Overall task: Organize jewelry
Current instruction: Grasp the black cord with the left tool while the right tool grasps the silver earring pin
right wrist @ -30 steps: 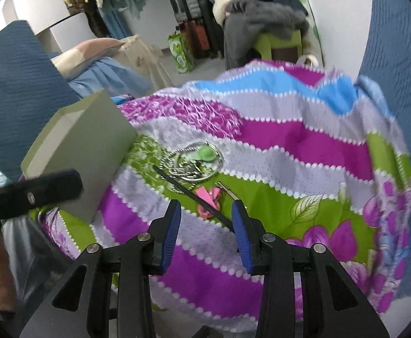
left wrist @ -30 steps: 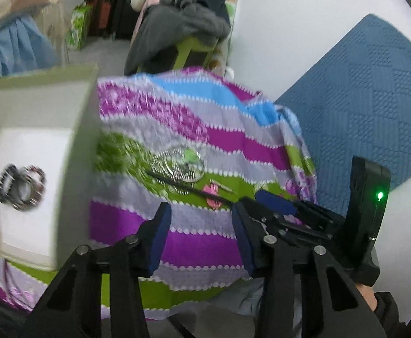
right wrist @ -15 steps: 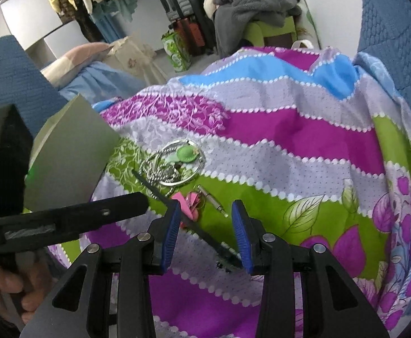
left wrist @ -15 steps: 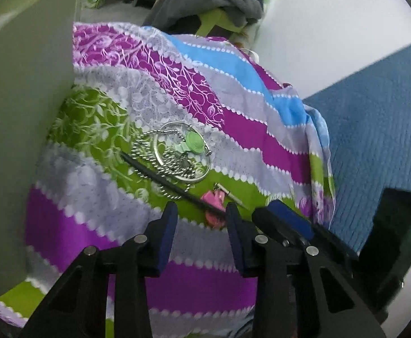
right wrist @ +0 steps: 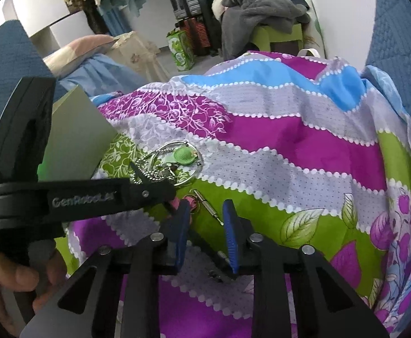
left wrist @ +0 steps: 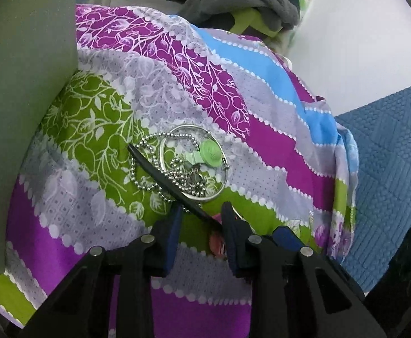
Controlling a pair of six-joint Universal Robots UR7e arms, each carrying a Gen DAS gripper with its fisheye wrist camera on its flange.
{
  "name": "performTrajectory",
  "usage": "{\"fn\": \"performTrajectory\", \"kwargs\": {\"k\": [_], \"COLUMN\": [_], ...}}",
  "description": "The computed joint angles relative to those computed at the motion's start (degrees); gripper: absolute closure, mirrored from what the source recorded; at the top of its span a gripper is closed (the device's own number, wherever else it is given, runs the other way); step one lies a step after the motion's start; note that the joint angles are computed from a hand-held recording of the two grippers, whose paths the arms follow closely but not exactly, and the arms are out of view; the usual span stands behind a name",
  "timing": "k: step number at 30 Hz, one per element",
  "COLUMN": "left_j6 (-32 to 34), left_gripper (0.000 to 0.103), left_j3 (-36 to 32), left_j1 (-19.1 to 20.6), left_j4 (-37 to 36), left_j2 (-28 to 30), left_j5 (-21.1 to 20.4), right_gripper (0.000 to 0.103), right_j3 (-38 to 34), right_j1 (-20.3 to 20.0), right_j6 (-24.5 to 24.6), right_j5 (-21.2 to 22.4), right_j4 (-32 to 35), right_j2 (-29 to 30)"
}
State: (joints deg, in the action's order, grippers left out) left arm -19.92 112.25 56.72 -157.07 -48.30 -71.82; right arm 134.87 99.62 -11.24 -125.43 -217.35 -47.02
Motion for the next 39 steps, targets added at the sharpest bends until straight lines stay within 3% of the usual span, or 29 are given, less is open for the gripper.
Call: {"fn": "performTrajectory", "kwargs": {"k": [4, 7, 12, 27, 32, 36, 39], "left_j6": [0.15, 0.13, 1.65, 6.1, 6.76, 7.98, 8.69], "left_gripper": [0.079, 0.089, 0.094, 0.096, 0.096, 0.097, 0.098], "left_j3": [-0.91, -1.4, -0.4, 1.02, 1.24, 1.66, 1.97], "left_j1": [0.07, 0.79, 1.0, -0.33, -0.32, -0.75, -1.0], "left_j4": [0.78, 1.95, 2.23, 7.54, 7.92, 7.97, 8.51], "left_j2": [0.46, 0.12, -1.9, -7.51, -8.17, -9.22, -10.49], "left_j5": [0.12, -1.22, -2.94, -2.53, -2.65, -2.49, -2.73], "right_gripper": [0.082, 0.082, 0.082, 0.082, 0.096, 0.099, 0.1], "right_j3": [-0.31, -0.35, -0.35, -4.05, -5.31, -5.25, -5.22], "right_j1": [-0.35, -0.51, -0.77, 0.35, 0.79, 0.49, 0.83], "right_j6": [-0.06, -0.12, 0.38, -5.33, -7.64, -4.09, -3.23], "right_j5": [-0.11, -0.29, 0.4, -4.39, -7.86, -7.38, -6.93], "right_j4": [0.97, 1.0, 1.12, 5.73, 5.29, 6.99, 4.48], "right_j2": [0.15, 0.17, 0.02, 2.99, 5.26, 4.53, 4.53]}}
